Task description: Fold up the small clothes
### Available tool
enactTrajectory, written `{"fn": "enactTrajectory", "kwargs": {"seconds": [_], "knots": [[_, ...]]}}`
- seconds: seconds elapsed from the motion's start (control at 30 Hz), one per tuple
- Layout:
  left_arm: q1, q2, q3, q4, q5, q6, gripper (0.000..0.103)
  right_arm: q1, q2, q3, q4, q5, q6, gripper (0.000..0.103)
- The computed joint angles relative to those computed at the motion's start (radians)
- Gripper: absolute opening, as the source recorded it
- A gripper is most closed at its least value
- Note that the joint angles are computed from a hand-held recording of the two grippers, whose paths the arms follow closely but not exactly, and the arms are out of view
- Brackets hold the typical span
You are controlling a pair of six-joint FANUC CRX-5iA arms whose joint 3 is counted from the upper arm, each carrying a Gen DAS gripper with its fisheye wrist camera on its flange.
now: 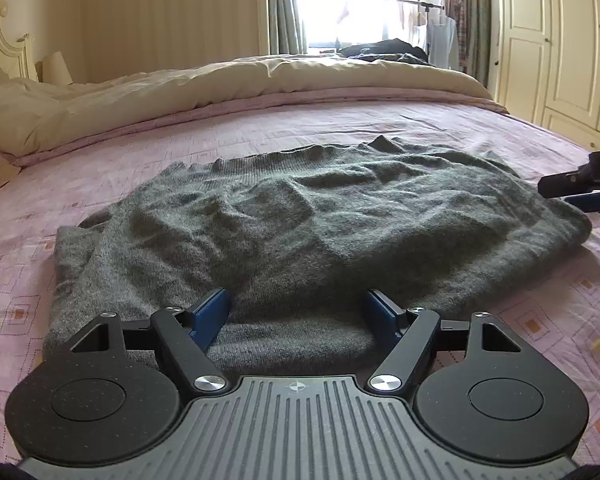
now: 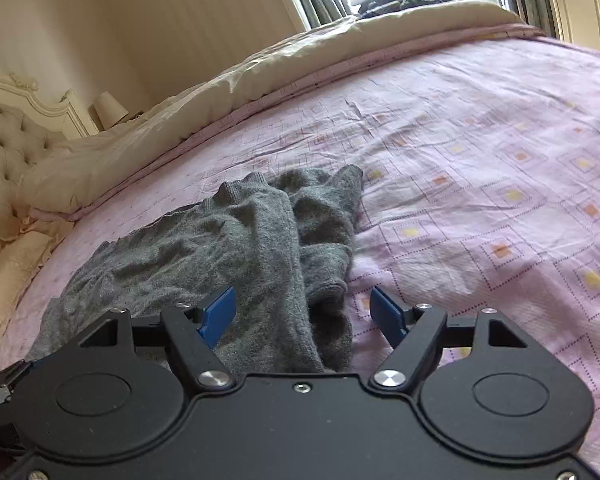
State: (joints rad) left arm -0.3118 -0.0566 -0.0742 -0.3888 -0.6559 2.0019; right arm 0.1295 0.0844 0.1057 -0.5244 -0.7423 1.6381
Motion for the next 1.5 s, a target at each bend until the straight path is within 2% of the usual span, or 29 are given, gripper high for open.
{"fn": "enactTrajectory", "kwargs": {"seconds": [0.1,0.3,0.37,0.43,0.53,0.67,0.77,0.83,0.93,1.03,1.23,1.3,1.37,1.43,1.5], "knots": [[0.000,-0.005,-0.004,0.001,0.000,-0.001,0.073,-0.082,0.057,0.082,-0.185,-0.123,0.082,0.079],[0.008,-0.005,-0.004,0.023,-0.007,-0.009,0.074,-0.134,0.170,0.219,-0.332,-0.244,0.140,0.085],[0.016,0.004,0.015,0.058,-0.036,-0.036,0.074,-0.142,0.202,0.254,-0.369,-0.270,0.155,0.092],[0.031,0.026,0.058,0.122,-0.099,-0.092,0.074,-0.148,0.229,0.289,-0.400,-0.301,0.169,0.103],[0.062,0.058,0.130,0.225,-0.194,-0.137,0.073,-0.134,0.236,0.306,-0.376,-0.315,0.188,0.103],[0.096,0.096,0.193,0.317,-0.212,-0.157,0.074,-0.143,0.236,0.296,-0.406,-0.315,0.231,0.103],[0.096,0.173,0.293,0.320,-0.262,-0.189,0.074,-0.167,0.248,0.309,-0.442,-0.347,0.242,0.103],[0.090,0.223,0.354,0.298,-0.290,-0.177,0.074,-0.172,0.253,0.319,-0.446,-0.364,0.244,0.103],[0.105,0.296,0.414,0.333,-0.316,-0.168,0.074,-0.178,0.257,0.325,-0.454,-0.377,0.252,0.103],[0.102,0.358,0.481,0.300,-0.365,-0.126,0.074,-0.178,0.257,0.326,-0.457,-0.383,0.256,0.103],[0.083,0.412,0.551,0.252,-0.410,-0.104,0.088,-0.179,0.269,0.345,-0.455,-0.401,0.242,0.103],[0.077,0.419,0.563,0.241,-0.418,-0.104,0.090,-0.179,0.279,0.363,-0.452,-0.415,0.224,0.103],[0.081,0.416,0.565,0.256,-0.420,-0.113,0.088,-0.176,0.286,0.378,-0.437,-0.425,0.198,0.100],[0.096,0.395,0.539,0.294,-0.401,-0.119,0.085,-0.170,0.293,0.394,-0.416,-0.437,0.173,0.081],[0.115,0.352,0.487,0.341,-0.376,-0.119,0.082,-0.157,0.296,0.403,-0.379,-0.430,0.128,0.072]]}}
